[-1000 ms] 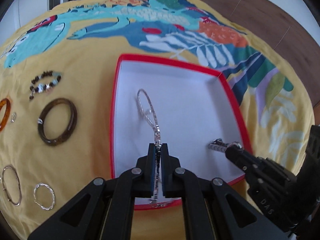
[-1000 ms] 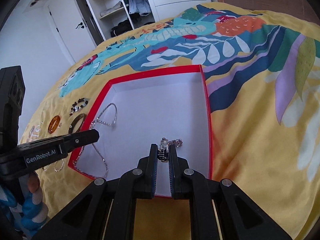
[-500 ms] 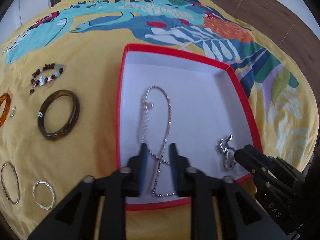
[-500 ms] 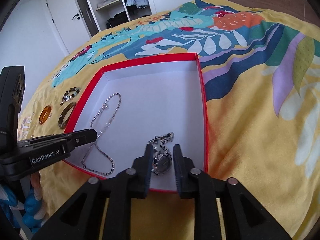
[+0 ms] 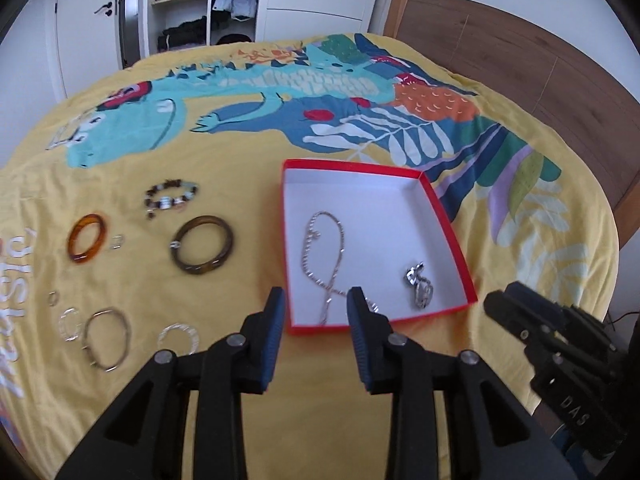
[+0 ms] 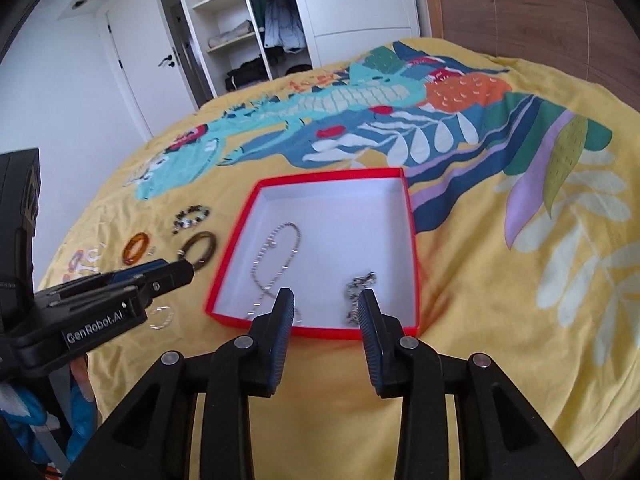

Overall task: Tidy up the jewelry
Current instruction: 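Lift both tools away from the box toward the remaining jewelry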

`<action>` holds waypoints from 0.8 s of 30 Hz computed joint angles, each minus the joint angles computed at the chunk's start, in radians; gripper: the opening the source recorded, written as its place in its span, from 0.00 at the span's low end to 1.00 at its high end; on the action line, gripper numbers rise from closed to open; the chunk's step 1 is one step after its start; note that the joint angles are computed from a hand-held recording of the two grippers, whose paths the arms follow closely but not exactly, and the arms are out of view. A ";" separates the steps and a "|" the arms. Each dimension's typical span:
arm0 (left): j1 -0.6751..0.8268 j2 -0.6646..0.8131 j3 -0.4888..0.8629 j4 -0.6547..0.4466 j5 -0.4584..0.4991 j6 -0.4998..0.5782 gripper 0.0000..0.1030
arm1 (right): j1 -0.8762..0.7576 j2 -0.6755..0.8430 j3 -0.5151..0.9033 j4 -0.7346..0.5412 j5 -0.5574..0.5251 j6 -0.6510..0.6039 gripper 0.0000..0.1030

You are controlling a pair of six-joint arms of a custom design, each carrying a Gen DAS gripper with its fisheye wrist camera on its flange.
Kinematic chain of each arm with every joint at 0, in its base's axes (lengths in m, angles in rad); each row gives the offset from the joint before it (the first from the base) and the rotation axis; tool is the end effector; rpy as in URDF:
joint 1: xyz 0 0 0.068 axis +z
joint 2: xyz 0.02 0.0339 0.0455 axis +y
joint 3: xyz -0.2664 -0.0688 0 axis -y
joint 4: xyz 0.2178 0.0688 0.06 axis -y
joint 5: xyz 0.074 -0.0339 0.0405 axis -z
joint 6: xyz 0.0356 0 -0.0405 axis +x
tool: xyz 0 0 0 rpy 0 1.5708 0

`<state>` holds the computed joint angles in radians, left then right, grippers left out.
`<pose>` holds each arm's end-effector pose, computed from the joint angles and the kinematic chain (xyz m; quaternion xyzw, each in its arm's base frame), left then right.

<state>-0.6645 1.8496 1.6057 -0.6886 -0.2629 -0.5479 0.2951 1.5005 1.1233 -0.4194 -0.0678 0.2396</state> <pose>0.3078 -0.2294 0.2882 0.0138 0.9421 -0.0749 0.3265 0.2887 0.0903 0.2765 -0.0385 0.9248 0.1299 0.3556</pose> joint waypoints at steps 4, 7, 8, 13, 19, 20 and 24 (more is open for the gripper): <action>-0.013 -0.150 -0.110 -0.051 -0.056 -0.029 0.29 | 0.082 -0.088 0.001 -0.046 0.037 0.043 0.32; -0.016 -0.279 -0.197 -0.096 -0.101 -0.059 0.29 | 0.163 -0.146 0.010 -0.080 0.074 0.072 0.32; -0.016 -0.326 -0.225 -0.116 -0.118 -0.069 0.29 | 0.192 -0.161 0.016 -0.092 0.091 0.081 0.33; -0.006 -0.530 -0.318 -0.234 -0.181 -0.111 0.29 | 0.334 -0.220 0.063 -0.148 0.169 0.128 0.33; -0.004 -0.723 -0.322 -0.431 -0.268 -0.182 0.34 | 0.504 -0.243 0.149 -0.210 0.276 0.165 0.32; -0.011 -0.752 -0.309 -0.473 -0.288 -0.198 0.35 | 0.530 -0.242 0.167 -0.221 0.292 0.169 0.32; -0.040 -0.818 -0.227 -0.627 -0.379 -0.253 0.35 | 0.640 -0.235 0.242 -0.260 0.365 0.181 0.32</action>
